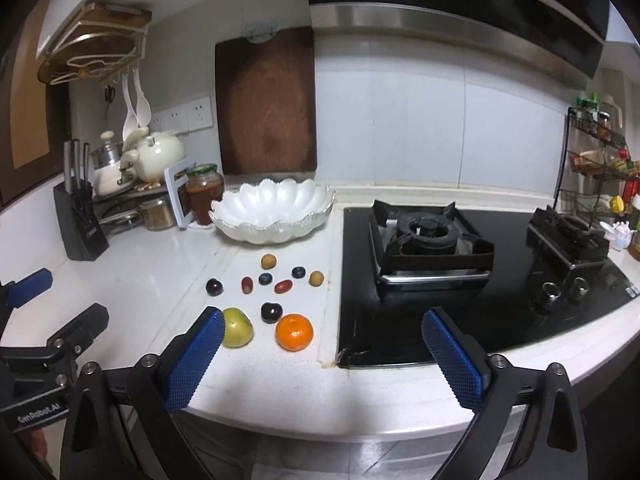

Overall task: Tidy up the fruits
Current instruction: 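Close the left gripper on the green apple while the right gripper grasps the orange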

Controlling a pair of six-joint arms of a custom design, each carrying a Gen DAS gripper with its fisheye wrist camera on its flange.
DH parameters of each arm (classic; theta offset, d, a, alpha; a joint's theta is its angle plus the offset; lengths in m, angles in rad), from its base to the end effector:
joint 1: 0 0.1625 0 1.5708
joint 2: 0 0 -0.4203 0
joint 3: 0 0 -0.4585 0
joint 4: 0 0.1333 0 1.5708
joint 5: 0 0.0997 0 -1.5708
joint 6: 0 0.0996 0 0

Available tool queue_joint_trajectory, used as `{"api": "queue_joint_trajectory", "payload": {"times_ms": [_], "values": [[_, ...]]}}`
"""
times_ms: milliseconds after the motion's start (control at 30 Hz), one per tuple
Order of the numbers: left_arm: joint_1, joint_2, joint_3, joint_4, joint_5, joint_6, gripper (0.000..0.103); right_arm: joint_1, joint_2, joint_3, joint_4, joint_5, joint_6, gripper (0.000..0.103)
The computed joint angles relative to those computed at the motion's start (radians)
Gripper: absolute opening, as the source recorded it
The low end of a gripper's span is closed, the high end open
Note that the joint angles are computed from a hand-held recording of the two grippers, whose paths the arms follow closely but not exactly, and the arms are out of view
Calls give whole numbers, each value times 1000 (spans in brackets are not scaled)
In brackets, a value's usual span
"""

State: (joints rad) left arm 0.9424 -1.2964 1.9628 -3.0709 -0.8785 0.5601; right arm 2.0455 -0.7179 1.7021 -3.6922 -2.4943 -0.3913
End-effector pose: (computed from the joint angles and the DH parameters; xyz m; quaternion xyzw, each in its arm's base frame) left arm -0.1923 -0.5996 0.3059 0.3678 0.7896 -0.3912 0.2970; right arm 0.3526 -0.5684 0.1224 0.0988 -0.7854 0.4973 0.3550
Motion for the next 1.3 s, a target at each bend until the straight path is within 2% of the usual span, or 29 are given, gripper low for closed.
{"api": "queue_joint_trajectory", "payload": {"times_ms": [233,700,1300], "values": [[49,68,-78,126,-60,-16,80,-53,10,-33,150,54,67,85],[110,199,-195,280,-139,81,66,-141,22,-98,460,161,220,70],[145,295,-278,343,-194,130,59,-191,45,-162,626,228,294,56]]}}
